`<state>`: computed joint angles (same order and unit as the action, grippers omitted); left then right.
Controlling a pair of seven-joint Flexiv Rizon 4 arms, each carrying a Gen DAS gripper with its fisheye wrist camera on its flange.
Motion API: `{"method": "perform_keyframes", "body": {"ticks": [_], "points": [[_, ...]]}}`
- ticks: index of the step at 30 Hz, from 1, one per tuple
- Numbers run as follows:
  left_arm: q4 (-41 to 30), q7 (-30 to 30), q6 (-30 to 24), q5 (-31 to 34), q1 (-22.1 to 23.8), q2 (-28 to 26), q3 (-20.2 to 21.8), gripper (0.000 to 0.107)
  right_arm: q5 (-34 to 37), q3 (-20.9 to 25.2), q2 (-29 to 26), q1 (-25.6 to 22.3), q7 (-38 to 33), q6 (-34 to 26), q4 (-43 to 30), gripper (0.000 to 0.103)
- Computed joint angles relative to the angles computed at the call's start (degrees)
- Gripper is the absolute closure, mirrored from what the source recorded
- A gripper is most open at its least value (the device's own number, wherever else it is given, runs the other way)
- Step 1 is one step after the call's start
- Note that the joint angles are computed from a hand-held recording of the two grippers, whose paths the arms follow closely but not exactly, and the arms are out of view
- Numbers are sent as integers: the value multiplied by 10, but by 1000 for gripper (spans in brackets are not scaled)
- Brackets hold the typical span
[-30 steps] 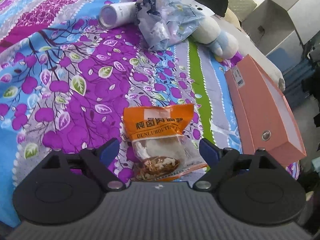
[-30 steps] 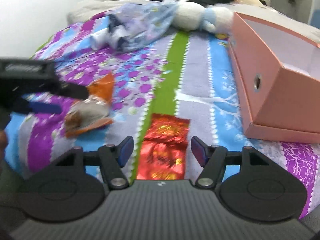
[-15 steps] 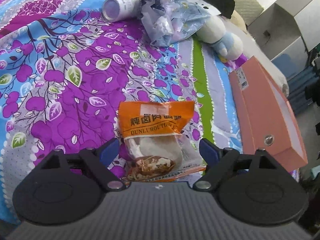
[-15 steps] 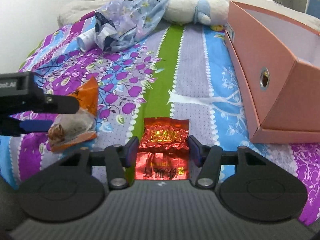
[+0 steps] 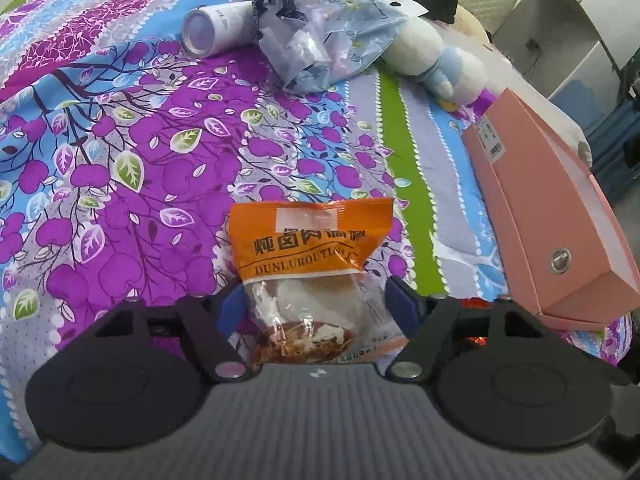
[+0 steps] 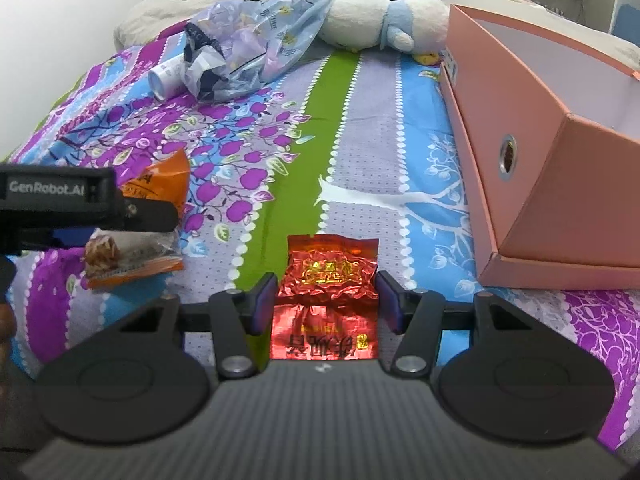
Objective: Organize snacks
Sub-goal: 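Lift the orange DUNLUROUTIAO pack with the left gripper while the right lifts the red candy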
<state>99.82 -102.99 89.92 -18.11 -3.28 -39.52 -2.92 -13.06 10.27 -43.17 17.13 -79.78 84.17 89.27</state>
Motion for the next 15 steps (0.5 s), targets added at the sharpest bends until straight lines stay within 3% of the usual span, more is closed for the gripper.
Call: {"method": "perform_keyframes", "body": {"ticks": [2, 4, 15], "points": [[3, 1, 1, 6, -8, 4, 9, 33, 0, -4, 3, 1, 1, 8, 5, 47], [13, 6, 7, 5, 4, 9, -9, 34, -1, -8, 7, 2, 3, 14, 10, 47], [51, 19, 12, 3, 10, 60, -27, 34, -2, -16, 55, 3, 15, 28, 50, 47]]}}
